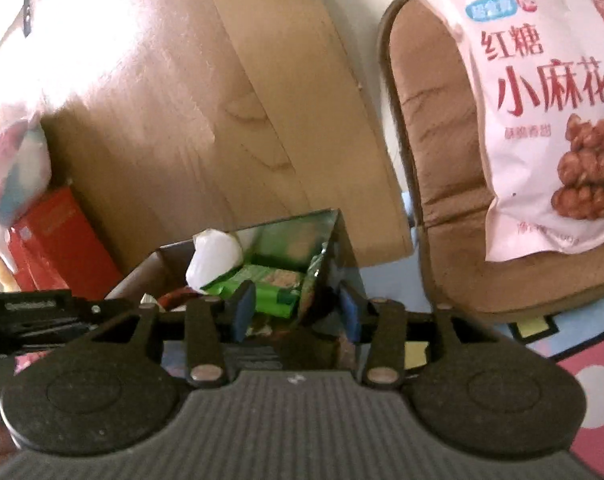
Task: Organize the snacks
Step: 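Carry the yellow-lidded cup into the black box and open both grippers, then grasp the pale green wrapped cake with both grippers and drop it in the box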
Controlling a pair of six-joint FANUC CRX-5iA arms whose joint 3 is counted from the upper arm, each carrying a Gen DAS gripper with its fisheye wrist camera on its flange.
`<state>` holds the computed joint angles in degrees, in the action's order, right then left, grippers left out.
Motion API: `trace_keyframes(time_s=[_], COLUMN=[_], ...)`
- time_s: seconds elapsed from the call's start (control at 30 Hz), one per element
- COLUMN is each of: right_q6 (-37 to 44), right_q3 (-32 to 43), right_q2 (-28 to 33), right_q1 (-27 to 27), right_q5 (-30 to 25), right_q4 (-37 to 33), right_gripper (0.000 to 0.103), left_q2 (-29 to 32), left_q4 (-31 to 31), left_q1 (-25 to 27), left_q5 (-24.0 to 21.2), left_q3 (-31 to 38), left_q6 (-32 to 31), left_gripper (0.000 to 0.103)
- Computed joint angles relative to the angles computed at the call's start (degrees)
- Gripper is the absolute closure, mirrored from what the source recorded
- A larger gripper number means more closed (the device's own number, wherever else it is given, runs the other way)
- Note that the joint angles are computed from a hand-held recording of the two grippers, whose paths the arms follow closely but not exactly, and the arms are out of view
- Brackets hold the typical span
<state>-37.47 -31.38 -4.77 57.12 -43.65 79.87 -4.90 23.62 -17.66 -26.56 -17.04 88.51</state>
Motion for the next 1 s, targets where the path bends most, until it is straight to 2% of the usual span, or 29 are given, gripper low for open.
trace_keyframes(time_s=[0.03,0.1,0.13,0.2,0.23,0.3,0.4,0.47,0.57,0.63,0.7,0.73,0.77,0.83,0.87,0.9,1.0], right_q6=[-0.5,-4.3,-5.3,-6.1,-6.5,-6.6,0.4,5.3,14.6,21.2,25.7,26.0,25.1,23.9,23.8,23.6,22.1], right_q3=[-0.1,-1.6,-2.7,-4.9,-6.4,-8.6,-8.1,-6.3,-2.6,0.7,3.8,4.0,3.4,3.7,4.0,4.2,4.5], right_q2=[-0.2,-1.5,-2.7,-5.9,-7.7,-10.3,-9.9,-7.7,-4.0,-1.1,2.7,3.1,2.8,3.2,3.5,3.8,4.7], right_q1=[0.3,2.5,3.8,7.4,9.3,12.4,20.3,24.5,28.5,29.6,30.8,30.7,30.6,30.9,31.3,31.7,34.2], right_q5=[-0.7,-5.0,-6.6,-7.9,-6.8,-2.3,-1.7,-3.5,-6.0,-7.9,-12.5,-12.7,-12.0,-13.2,-14.5,-15.5,-18.3], right_q4=[0.5,3.6,5.1,6.0,5.6,3.7,-4.2,-7.1,-11.5,-15.0,-15.5,-15.1,-14.7,-14.6,-14.7,-14.6,-14.1], right_gripper=[0.054,0.054,0.054,0.054,0.054,0.052,0.048,0.047,0.037,0.037,0.037,0.038,0.043,0.047,0.055,0.062,0.071], left_q2=[-0.8,-3.6,-5.9,-11.3,-13.6,-16.8,-19.0,-20.3,-21.5,-21.4,-23.1,-23.7,-23.9,-24.7,-24.6,-24.9,-26.5], left_q4=[2.2,3.0,4.8,10.9,13.6,18.8,22.5,23.1,26.4,24.9,24.3,23.6,23.3,18.6,16.7,15.9,14.4], left_q1=[0.3,1.3,2.1,3.9,4.8,6.4,7.5,7.0,6.1,5.1,3.2,2.7,2.2,1.4,1.2,1.2,1.2], left_q5=[0.1,-0.4,0.2,0.7,-0.1,-4.9,-13.1,-16.2,-19.5,-20.3,-16.7,-15.8,-15.1,-14.2,-14.0,-14.2,-15.3], left_q3=[-1.3,-2.9,-5.2,-10.8,-13.2,-16.6,-19.5,-21.0,-23.6,-23.9,-25.7,-26.0,-26.2,-25.2,-24.6,-24.4,-24.6], left_q6=[-1.2,0.3,-1.1,-7.9,-11.1,-17.0,-23.4,-25.3,-27.9,-26.4,-26.5,-25.9,-25.4,-22.2,-21.1,-20.5,-18.2], left_gripper=[0.052,0.05,0.05,0.049,0.048,0.044,0.044,0.042,0.038,0.039,0.04,0.04,0.042,0.051,0.054,0.057,0.059])
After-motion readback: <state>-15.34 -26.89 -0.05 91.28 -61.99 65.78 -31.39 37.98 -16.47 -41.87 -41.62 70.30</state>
